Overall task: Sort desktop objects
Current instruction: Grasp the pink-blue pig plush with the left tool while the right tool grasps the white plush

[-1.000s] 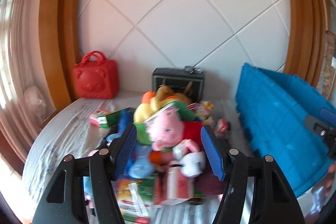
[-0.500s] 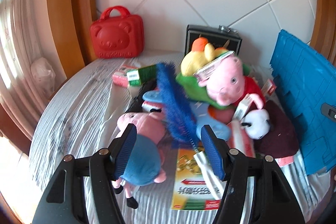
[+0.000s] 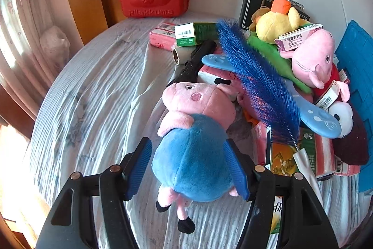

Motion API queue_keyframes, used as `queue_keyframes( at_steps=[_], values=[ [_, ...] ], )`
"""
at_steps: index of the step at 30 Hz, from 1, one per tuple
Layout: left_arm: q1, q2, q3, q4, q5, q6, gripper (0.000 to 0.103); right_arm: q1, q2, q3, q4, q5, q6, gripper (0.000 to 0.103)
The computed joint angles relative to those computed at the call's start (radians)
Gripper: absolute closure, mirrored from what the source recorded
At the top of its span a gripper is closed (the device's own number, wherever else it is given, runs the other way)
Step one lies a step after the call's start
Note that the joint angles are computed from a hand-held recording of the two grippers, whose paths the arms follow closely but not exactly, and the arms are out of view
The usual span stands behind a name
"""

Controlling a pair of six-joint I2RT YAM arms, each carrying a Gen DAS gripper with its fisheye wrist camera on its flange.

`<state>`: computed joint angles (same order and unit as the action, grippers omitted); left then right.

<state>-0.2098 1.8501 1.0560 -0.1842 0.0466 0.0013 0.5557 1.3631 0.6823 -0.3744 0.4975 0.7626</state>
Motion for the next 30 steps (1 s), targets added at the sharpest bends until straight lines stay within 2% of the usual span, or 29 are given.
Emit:
queue_keyframes(
  at_steps=[8, 13, 20, 23, 25, 27, 30],
  values=[
    [-0.035, 0.215, 0.292, -0.245, -0.044, 0.024, 0.04, -0.062, 0.097, 0.073, 0.036, -0.076, -0.024, 0.0],
    [-0.03, 0.329, 0.448, -0.363, 0.003, 0.021, 0.04, -0.115, 0.219, 0.136, 0.057, -0.172, -0.023, 0.0],
    [-0.048, 0.457, 0.641, -0.496, -0.045, 0.043, 0.04, -0.154, 0.34, 0.208, 0.095, -0.281, -0.054, 0.0],
    [-0.053, 0.543, 0.78, -0.598, -0.041, 0.052, 0.04, -0.16, 0.396, 0.245, 0.109, -0.306, -0.068, 0.0],
    [-0.055, 0.596, 0.867, -0.657, -0.031, 0.058, 0.04, -0.163, 0.434, 0.269, 0.112, -0.32, -0.077, 0.007],
    [-0.059, 0.631, 0.926, -0.693, -0.034, 0.062, 0.035, -0.168, 0.47, 0.292, 0.107, -0.334, -0.084, 0.011],
    [-0.059, 0.68, 0.997, -0.74, -0.007, 0.072, 0.029, -0.178, 0.507, 0.301, 0.126, -0.363, -0.086, 0.011]
  ],
)
